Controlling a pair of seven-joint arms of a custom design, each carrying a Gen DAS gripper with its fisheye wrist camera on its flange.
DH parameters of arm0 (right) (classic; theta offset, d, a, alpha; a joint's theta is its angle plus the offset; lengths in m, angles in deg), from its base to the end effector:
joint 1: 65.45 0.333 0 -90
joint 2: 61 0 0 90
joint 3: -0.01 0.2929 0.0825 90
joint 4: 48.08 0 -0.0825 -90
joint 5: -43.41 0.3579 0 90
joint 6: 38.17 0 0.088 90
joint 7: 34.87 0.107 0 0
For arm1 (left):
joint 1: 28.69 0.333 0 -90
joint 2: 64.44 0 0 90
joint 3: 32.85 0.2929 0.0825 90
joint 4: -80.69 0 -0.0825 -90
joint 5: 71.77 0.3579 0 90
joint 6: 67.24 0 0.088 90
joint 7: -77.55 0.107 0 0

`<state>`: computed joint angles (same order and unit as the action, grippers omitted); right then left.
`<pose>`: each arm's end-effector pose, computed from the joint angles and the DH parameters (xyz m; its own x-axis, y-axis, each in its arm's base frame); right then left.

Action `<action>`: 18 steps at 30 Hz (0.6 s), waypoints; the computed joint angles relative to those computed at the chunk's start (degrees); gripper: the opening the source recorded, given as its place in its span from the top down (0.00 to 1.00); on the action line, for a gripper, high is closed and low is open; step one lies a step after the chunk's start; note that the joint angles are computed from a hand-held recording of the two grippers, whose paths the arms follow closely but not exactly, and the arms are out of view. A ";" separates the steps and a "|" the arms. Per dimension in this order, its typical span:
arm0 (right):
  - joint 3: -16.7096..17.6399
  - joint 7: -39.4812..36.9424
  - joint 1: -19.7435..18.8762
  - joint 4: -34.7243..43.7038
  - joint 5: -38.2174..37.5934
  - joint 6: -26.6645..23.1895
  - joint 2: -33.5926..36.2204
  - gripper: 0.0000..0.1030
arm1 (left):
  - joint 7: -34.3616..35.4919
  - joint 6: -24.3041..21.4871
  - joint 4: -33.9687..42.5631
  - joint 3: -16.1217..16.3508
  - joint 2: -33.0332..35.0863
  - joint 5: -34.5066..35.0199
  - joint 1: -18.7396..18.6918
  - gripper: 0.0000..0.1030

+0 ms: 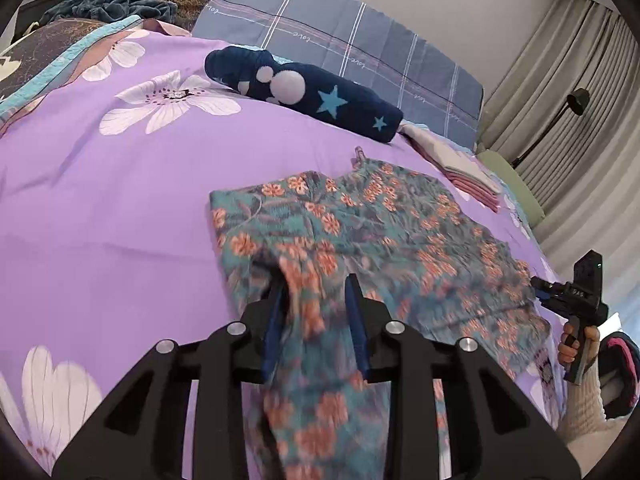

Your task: Fold small clothes

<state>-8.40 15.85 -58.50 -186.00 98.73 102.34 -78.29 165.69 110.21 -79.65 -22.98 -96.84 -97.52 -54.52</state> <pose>0.4611 -0.0139 0.4537 0.1467 -0.8220 -0.5503 -0.8605 0.1684 -0.4809 0.3767 -0.0688 0.4541 0.0203 -0.8965 0.4425 -0.7137 -0.3229 -0.6215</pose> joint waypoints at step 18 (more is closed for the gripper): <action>-0.41 -0.06 -0.24 15.42 8.26 -2.86 10.11 0.94 | 1.58 1.98 14.61 -1.10 11.33 -1.97 2.01 1.00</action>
